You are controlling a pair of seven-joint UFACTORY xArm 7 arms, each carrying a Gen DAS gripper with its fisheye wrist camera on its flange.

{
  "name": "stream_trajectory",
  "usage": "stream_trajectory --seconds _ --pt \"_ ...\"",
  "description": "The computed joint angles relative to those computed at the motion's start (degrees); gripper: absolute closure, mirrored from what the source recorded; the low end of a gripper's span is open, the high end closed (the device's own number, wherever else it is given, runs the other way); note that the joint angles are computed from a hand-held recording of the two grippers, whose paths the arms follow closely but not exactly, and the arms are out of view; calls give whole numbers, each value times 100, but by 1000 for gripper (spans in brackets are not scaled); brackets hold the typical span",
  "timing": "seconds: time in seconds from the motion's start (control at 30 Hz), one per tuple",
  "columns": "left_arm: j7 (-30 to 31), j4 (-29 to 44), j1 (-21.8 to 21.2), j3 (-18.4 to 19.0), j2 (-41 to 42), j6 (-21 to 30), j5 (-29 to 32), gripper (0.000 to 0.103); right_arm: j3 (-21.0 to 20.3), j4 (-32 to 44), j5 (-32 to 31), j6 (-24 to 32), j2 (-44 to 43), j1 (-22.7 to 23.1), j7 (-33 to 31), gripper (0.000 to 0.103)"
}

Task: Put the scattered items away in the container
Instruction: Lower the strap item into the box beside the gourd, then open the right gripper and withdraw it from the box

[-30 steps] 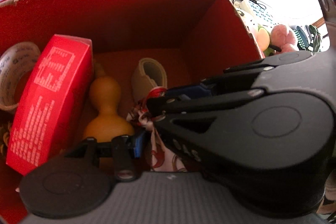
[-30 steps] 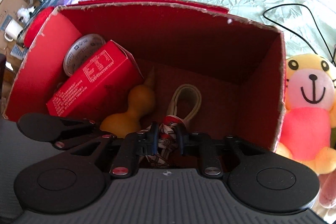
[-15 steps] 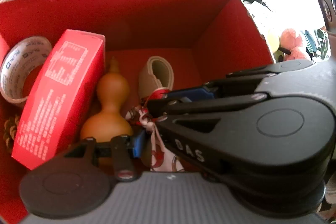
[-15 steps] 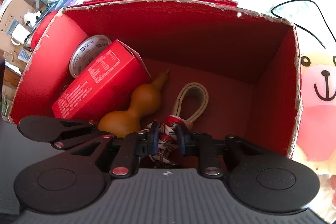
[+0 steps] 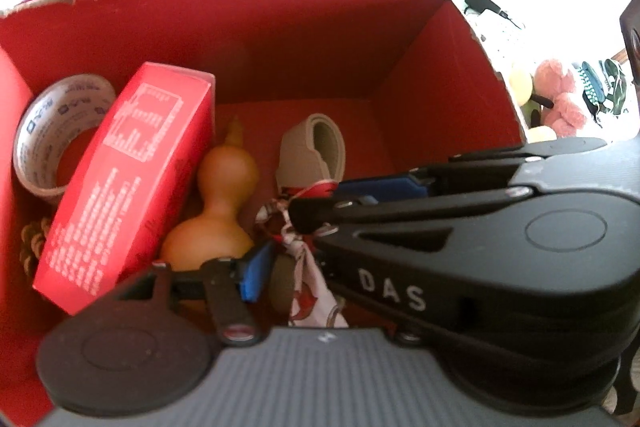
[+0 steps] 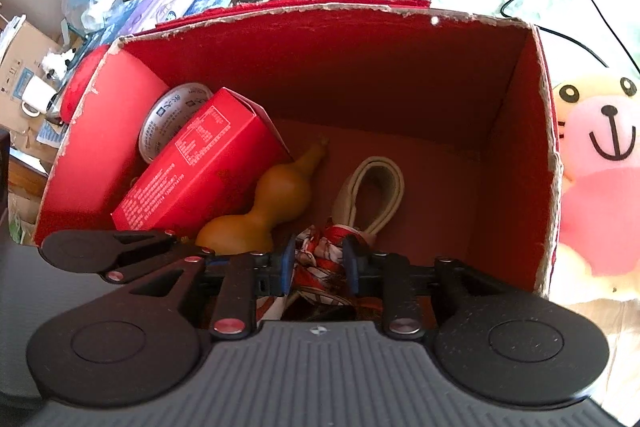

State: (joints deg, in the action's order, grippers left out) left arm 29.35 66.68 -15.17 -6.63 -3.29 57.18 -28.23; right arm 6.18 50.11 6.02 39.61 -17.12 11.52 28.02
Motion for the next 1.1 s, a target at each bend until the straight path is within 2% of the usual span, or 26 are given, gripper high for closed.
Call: stream_trajectory --seconds 0.73,0.9,1.03,1.1 --pt "315 -102 64 95 -182 -18 -101 36 66 -250 -83 -170 -316 -11 594 70" --pt "464 -204 70 130 -358 -119 -142 28 196 -262 -331 -129 -482 -82 889 68" --pt "537 -315 66 146 -504 -338 -69 17 258 -212 -506 -83 -560 -140 1099 65" --pt "625 -381 62 176 -611 -466 -48 15 287 -226 -576 -88 -648 -171 1259 65"
